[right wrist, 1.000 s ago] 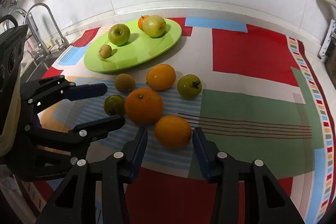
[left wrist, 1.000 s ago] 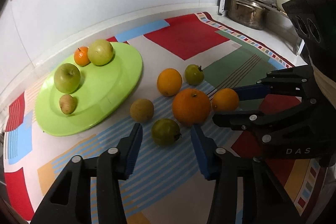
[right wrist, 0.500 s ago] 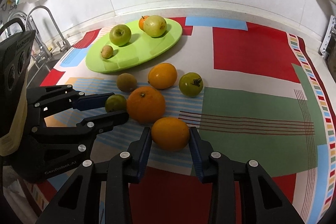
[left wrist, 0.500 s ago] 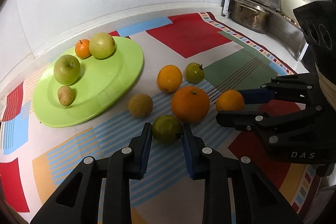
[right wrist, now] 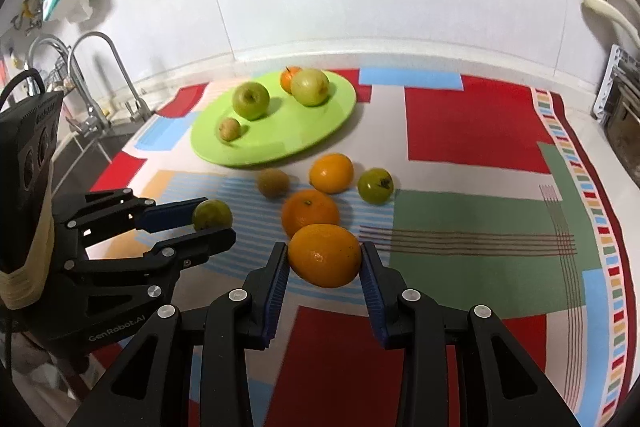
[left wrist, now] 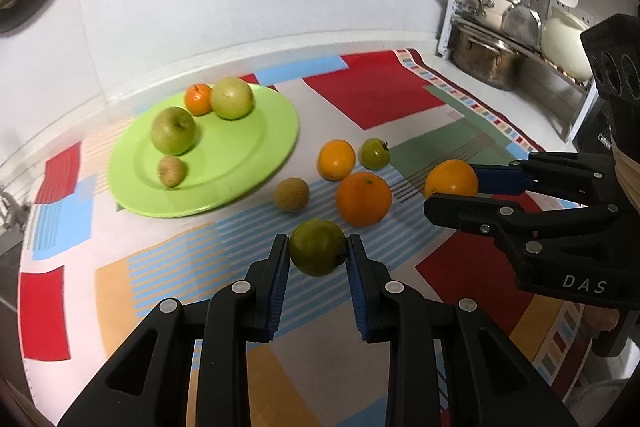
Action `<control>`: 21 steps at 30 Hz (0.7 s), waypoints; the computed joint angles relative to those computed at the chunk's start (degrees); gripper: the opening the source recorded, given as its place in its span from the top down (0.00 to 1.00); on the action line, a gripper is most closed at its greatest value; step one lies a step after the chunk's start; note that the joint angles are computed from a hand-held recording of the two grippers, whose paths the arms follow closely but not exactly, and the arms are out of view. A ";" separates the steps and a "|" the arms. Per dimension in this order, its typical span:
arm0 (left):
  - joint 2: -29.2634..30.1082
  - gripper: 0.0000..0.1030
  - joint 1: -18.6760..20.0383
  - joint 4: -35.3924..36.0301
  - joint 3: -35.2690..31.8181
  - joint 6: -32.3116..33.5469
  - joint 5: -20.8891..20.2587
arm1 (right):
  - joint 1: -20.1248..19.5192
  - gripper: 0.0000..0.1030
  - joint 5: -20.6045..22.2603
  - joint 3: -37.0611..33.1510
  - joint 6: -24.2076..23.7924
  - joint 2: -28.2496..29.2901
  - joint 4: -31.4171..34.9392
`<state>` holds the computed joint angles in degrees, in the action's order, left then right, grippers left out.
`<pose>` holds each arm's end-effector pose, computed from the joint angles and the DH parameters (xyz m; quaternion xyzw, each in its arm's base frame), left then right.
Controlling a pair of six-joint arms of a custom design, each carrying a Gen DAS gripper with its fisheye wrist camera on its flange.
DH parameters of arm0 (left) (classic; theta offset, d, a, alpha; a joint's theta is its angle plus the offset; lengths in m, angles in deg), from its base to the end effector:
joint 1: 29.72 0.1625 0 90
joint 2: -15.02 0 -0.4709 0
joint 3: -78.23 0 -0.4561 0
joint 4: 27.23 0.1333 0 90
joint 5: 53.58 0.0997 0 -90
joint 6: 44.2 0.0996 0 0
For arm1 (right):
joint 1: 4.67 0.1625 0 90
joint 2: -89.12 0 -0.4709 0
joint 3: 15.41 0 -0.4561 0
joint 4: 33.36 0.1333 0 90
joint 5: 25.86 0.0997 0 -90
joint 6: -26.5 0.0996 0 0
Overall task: Organize fruits
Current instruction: 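Carry the lime and orange onto the green plate and open both grippers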
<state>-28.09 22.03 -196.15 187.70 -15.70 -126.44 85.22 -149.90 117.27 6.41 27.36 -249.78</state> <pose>-0.2714 -0.6070 -0.0047 0.5271 0.8298 -0.1204 0.1384 0.0766 -0.4965 0.1817 0.0126 -0.8570 0.3929 0.3331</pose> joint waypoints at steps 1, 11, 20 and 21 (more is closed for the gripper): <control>-0.48 0.72 -0.05 -0.59 0.28 -0.14 0.21 | 0.33 0.64 -0.09 -0.09 -0.16 0.11 -0.45; -2.53 0.72 0.31 -4.59 0.31 0.62 2.49 | 3.97 0.64 -0.19 -3.60 -3.63 2.23 -4.17; -1.85 0.72 1.66 -6.39 -3.38 3.81 3.32 | 5.27 0.64 1.40 -9.02 -4.87 4.31 -2.50; -1.68 0.72 1.74 -6.52 -3.74 3.94 3.41 | 5.37 0.64 1.51 -9.83 -5.18 4.62 -2.08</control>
<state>-29.76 23.76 -202.66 183.96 -11.77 -123.03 90.59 -148.40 107.44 1.24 31.98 -251.86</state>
